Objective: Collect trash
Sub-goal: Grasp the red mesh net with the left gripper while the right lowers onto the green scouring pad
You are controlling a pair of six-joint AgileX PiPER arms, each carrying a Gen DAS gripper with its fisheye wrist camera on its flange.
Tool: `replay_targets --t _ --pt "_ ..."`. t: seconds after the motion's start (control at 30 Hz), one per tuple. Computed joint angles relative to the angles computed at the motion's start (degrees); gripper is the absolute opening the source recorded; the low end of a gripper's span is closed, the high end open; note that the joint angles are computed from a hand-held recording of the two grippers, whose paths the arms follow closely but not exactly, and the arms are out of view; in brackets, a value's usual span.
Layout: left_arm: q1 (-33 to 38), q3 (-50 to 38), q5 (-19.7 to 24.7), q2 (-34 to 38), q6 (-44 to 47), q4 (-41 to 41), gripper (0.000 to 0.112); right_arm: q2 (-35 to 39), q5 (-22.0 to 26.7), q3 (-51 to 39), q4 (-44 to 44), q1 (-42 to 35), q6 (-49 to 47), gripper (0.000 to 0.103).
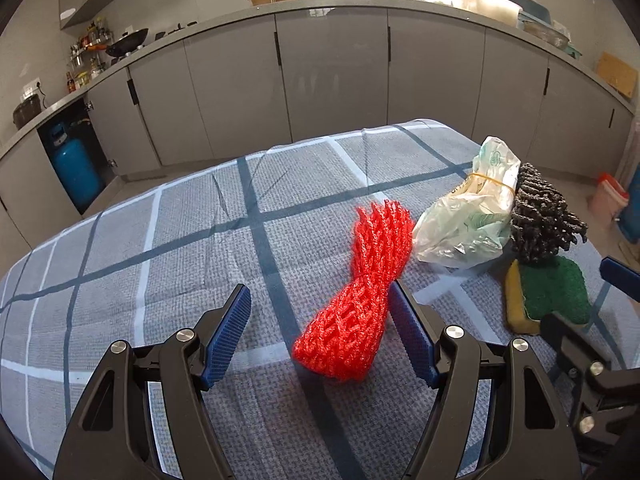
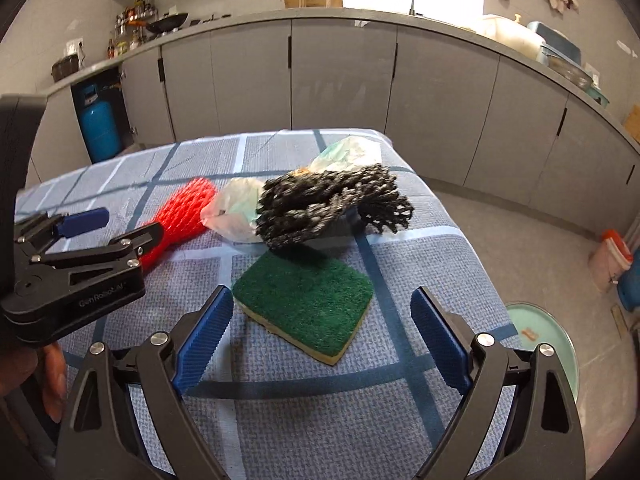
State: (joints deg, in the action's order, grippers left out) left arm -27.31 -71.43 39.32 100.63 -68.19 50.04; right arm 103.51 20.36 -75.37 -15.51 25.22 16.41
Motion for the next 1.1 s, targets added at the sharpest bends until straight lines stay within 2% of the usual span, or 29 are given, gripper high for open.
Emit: replay_targets --t 0.17,0.27,0.37,0.4,0.53,0.8,0.97,1.1 --pt "0.94 0.22 -2.14 -0.09 1.59 -2.06 0.07 1.27 1.78 -1.88 3.48 -0.19 -3.6 0.074" --pt "1.98 0.68 -4.32 -0.44 3.32 -4.18 0.054 1.52 1.98 -2.29 3.89 0.12 -4.59 0.067" --pt "2.76 1.25 -6.55 -0.78 5.05 -5.82 0.041 1.65 2.24 -2.52 3.53 0.26 -4.43 0.066" --pt "2.91 1.52 -7.31 -0.92 5.47 -6.09 0.03 1.6 2.14 -2.4 4.18 0.13 -4.9 0.066" --pt "2.51 1.73 -8.35 -0.97 6.53 -5.99 0.019 1.77 2.35 -2.69 3.75 0.23 -4.79 0.066" --pt "1.64 3.32 -9.25 -2.15 3.41 -2.14 0.013 1.53 1.96 -2.2 2.4 0.56 -3.76 0.065" --pt "0.81 4.91 -8.75 -3.44 -1.17 1.88 0.012 0.04 0.48 -0.02 6.47 -0.28 -6.57 0.059" --pt "0.63 5.37 -8.51 -3.93 -1.25 2.06 0.01 -1.11 0.27 1.5 7.7 -0.43 -7.29 0.056"
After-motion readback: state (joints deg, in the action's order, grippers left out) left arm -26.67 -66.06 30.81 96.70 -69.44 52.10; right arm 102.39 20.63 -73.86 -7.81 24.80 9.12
